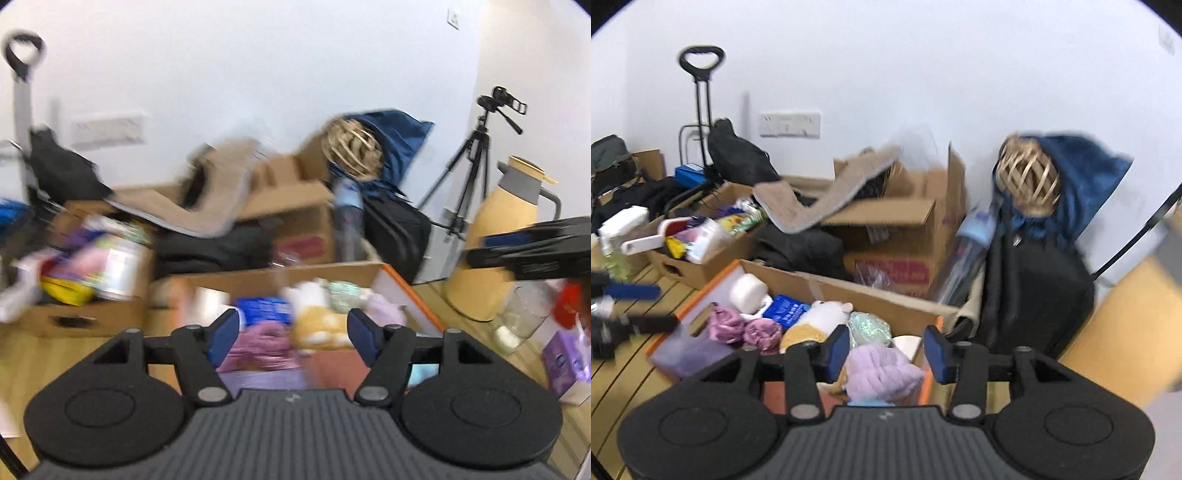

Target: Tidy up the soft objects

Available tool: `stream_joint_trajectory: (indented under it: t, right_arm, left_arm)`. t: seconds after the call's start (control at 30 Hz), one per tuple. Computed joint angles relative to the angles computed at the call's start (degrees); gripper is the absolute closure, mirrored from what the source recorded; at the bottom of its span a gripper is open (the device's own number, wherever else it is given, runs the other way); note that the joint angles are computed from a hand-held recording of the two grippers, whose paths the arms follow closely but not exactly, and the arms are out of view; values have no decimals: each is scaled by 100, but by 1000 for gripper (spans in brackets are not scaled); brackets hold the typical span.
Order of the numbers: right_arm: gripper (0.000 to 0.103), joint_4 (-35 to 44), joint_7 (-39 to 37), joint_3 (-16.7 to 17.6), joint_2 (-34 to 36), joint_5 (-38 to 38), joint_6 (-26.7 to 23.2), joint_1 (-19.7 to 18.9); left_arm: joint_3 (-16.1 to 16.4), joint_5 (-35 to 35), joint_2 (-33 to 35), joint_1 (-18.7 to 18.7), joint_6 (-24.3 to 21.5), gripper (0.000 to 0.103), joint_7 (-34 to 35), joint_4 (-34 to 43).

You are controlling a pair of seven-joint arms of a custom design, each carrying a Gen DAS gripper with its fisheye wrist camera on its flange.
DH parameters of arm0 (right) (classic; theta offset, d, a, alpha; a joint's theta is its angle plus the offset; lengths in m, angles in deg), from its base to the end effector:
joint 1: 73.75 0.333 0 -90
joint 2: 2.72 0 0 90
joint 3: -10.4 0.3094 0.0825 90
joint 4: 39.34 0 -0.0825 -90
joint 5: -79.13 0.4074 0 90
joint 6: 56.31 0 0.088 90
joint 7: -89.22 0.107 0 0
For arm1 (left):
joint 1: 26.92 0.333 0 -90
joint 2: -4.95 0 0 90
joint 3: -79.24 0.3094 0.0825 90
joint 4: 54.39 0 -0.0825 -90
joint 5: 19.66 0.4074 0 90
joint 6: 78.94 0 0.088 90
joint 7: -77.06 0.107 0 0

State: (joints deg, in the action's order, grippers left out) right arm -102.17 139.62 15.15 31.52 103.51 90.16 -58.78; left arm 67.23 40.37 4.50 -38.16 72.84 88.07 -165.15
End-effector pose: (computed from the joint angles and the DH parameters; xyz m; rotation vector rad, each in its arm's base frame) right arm 0.7574 0.2414 0.5707 -2.0718 0.9018 -0.5589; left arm 0.5630 -0.2677 0.5443 -1.7589 1.4362 -0.8960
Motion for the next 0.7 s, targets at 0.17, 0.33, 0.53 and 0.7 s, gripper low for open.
stream_joint_trajectory:
  t: [0.17, 0.33, 0.53, 0.7]
  right_arm:
    - [47, -1739, -309, 167, -1398, 636, 484, -219]
    - [46, -3419, -1443, 348, -2639, 1966, 984, -345]
    - [33, -5746, -4175, 7, -4470, 5236, 1223, 8]
    - [32, -7446, -5246, -412, -5930, 6320, 1379, 471]
  left_arm:
    - [-209, -198, -1019, -18, -529, 32, -61, -659]
    - [-615, -81, -1805, -28, -853, 27, -467, -1243]
    - [-1672, 562, -2798, -262, -2029, 10, -1869, -2265]
    - [-2323, 294, -3104, -986, -3301, 4, -2399, -2633]
